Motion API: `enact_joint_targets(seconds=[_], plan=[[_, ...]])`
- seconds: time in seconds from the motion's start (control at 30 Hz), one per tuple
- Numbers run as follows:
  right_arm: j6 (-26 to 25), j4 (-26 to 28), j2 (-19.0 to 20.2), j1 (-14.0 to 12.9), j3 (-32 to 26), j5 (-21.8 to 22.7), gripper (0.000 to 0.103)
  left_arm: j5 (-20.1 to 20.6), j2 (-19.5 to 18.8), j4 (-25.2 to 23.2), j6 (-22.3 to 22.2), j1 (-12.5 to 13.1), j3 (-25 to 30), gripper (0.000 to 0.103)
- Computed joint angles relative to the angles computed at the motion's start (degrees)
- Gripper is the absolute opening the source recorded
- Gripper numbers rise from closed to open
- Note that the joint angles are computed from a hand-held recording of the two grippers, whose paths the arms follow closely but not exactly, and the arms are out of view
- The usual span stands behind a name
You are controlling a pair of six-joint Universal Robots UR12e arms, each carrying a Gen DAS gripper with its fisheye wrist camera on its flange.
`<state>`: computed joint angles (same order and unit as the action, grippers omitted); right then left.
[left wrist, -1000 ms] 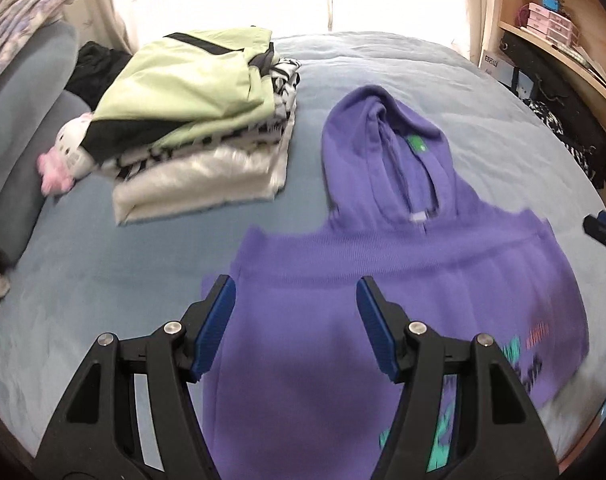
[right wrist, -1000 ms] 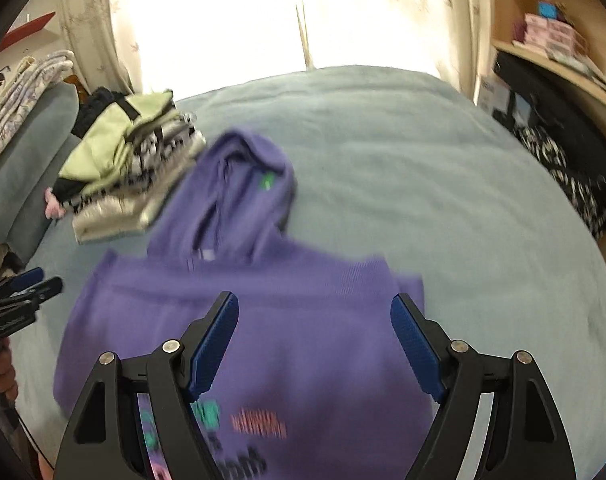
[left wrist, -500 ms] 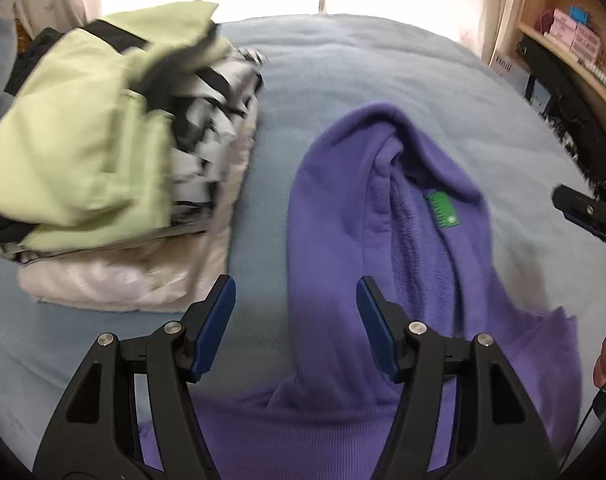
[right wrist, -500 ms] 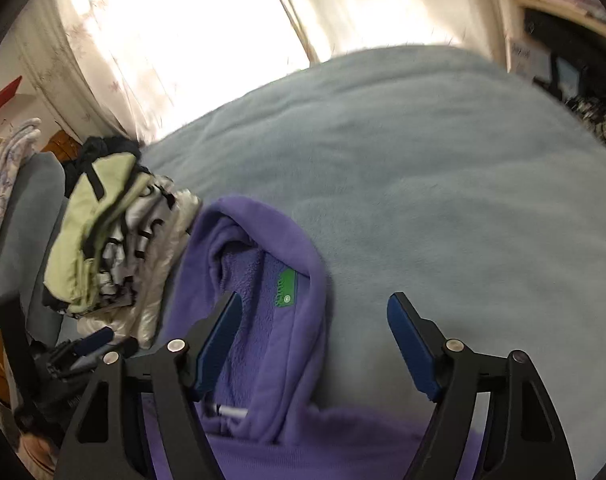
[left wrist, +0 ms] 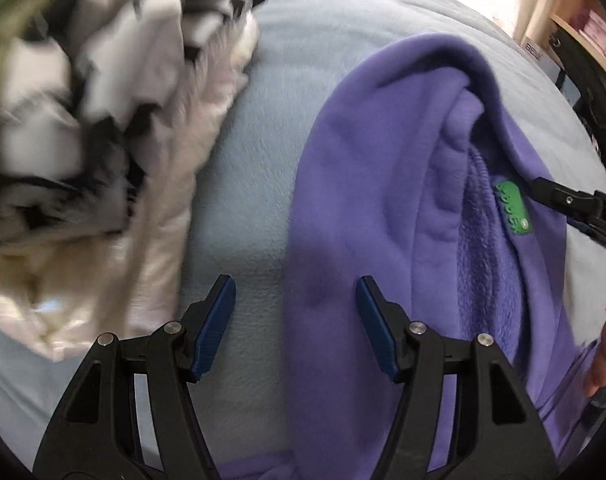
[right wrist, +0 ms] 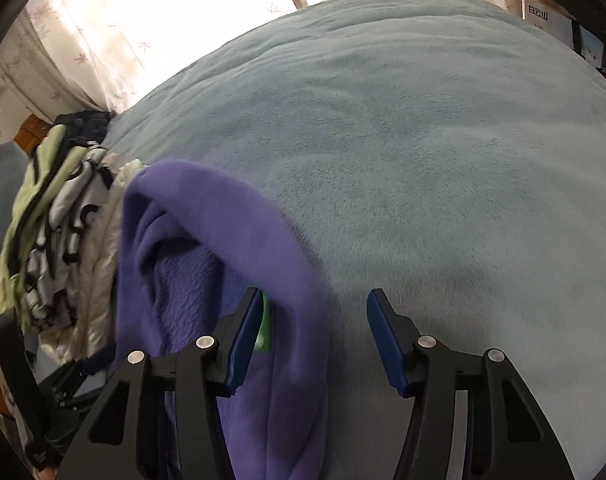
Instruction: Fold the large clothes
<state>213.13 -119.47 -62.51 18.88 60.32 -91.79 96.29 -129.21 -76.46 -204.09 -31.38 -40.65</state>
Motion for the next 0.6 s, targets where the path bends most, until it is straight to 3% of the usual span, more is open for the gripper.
enact_joint_targets(seconds=[0.1,0.17,0.2,0.23,0.27,0.4,0.6], plan=[[1.96,-0.75,0.89,-0.17,-0.04,0.65,0.052,-1.22,-0.9,-0.13,-1.74,0.28,1.06,0.062],[1.98,-1.18,1.32,-0.34,-0.37,1.78,0.035,-1.2,-1.36,0.01,-2.23,0.25,1.69,0.056],[1.57,-1.85,1.05,-0.3,0.17,2.34,0.017,-1.49,-1.31,1.0,-2.47,0.23,1.46,0.046],[1.24,-2.52,0.48,0.15,1.01,1.1,0.013,-1.94,-1.2,2.24,-2.43,0.2,1.16,0.016],[1.08,-3.86,0.24,0.89,1.73,-0.18,0.013,-2.14,-1.47,2.41,-2.49,0.15,1.67,0.003],[-0.29,-8.04,-2.07,1.77,3.8,-1.44,0.01,5.43,-1.65,2.2,-0.55,-1.74,3.35,0.003],[-1.47,-17.26,-8.53,2.27,9.84,0.66,0.01,5.6,4.76,8.81,-1.16,-1.73,-3.71,0.002]])
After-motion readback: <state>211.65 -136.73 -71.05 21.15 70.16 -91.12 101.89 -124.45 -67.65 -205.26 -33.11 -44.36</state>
